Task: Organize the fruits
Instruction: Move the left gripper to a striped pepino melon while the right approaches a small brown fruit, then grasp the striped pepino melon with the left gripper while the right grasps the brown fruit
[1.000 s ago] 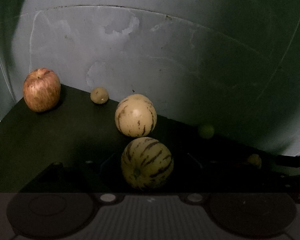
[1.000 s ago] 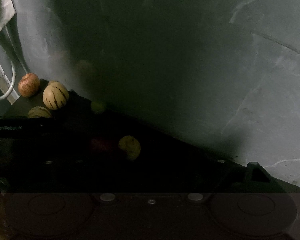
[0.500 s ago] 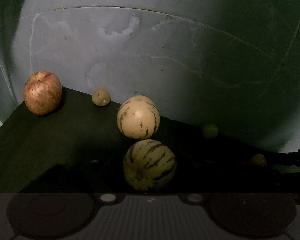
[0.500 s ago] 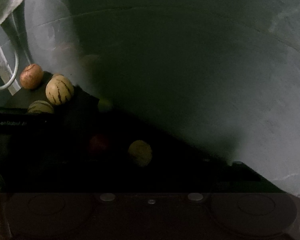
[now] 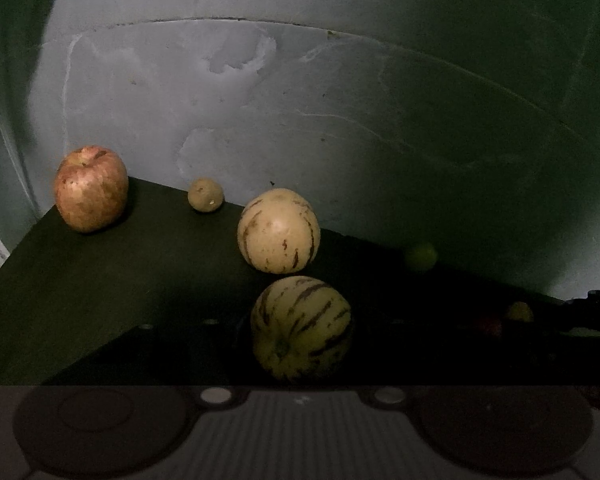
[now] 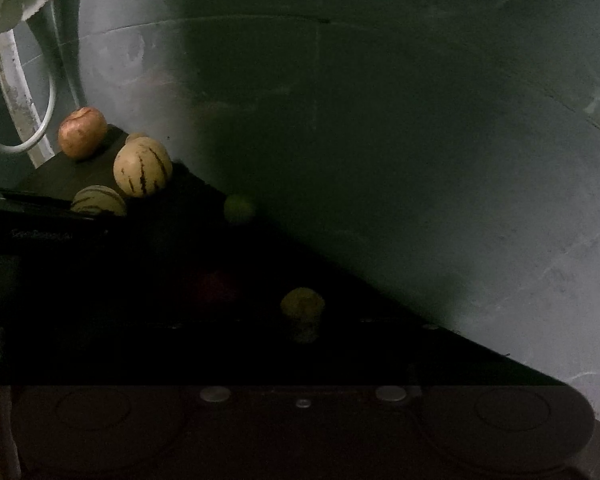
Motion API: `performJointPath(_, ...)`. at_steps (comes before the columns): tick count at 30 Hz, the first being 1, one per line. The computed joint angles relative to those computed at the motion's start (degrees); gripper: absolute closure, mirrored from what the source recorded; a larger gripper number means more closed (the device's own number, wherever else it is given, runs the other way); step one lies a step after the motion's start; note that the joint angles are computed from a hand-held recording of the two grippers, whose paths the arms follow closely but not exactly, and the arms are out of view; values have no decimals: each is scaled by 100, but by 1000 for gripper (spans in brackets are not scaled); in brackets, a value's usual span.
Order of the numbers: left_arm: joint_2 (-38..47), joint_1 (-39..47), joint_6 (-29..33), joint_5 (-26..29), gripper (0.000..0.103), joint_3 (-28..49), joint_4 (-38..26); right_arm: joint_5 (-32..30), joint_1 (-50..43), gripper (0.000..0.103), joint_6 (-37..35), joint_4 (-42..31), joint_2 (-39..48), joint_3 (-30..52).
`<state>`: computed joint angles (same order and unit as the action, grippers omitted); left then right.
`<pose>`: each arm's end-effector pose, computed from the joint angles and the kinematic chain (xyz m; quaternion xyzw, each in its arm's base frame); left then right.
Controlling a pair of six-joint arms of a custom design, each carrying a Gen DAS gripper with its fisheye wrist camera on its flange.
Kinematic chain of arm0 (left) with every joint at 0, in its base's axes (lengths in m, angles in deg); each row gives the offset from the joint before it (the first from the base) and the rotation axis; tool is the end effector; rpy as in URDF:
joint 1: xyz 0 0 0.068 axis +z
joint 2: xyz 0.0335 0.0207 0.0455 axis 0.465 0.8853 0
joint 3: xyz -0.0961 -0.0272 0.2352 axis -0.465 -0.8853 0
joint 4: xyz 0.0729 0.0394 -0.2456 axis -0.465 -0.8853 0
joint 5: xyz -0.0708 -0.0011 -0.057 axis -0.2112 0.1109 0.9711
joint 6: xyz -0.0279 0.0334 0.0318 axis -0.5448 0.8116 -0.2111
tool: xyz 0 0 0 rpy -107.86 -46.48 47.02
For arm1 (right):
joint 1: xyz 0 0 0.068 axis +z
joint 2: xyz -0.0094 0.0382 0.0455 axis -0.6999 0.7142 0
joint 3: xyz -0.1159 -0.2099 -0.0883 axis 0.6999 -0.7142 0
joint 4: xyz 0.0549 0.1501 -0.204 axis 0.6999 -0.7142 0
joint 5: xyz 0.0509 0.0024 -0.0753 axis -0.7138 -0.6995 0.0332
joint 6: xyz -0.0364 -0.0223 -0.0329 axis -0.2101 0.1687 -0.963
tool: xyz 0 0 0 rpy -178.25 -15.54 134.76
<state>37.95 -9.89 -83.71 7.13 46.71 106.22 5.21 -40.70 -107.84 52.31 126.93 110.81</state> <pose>0.2120 -0.1474 0.0242 -0.0390 0.9292 -0.0577 0.3630 0.2299 0.0213 0.0241 -0.2108 0.9285 0.0468 0.3022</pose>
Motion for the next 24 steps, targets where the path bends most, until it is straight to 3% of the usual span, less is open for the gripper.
performJointPath(6, -320, -311, -209, -258, 47, -83, -352, -60, -33, 76, 25, -278, -766, -331)
performJointPath(13, -1265, -967, -771, -800, 47, -295, -1223, -527, -165, 76, -51, -1508, -2363, -631)
performJointPath(18, -2237, -1730, -1534, -1458, 47, -303, -2560, -910, -429, 76, -328, -2856, -3942, -805)
performJointPath(24, -2880, -2799, -3052, -2263, 47, 138, -4682, -1532, -789, 76, -886, -4974, -6013, -766)
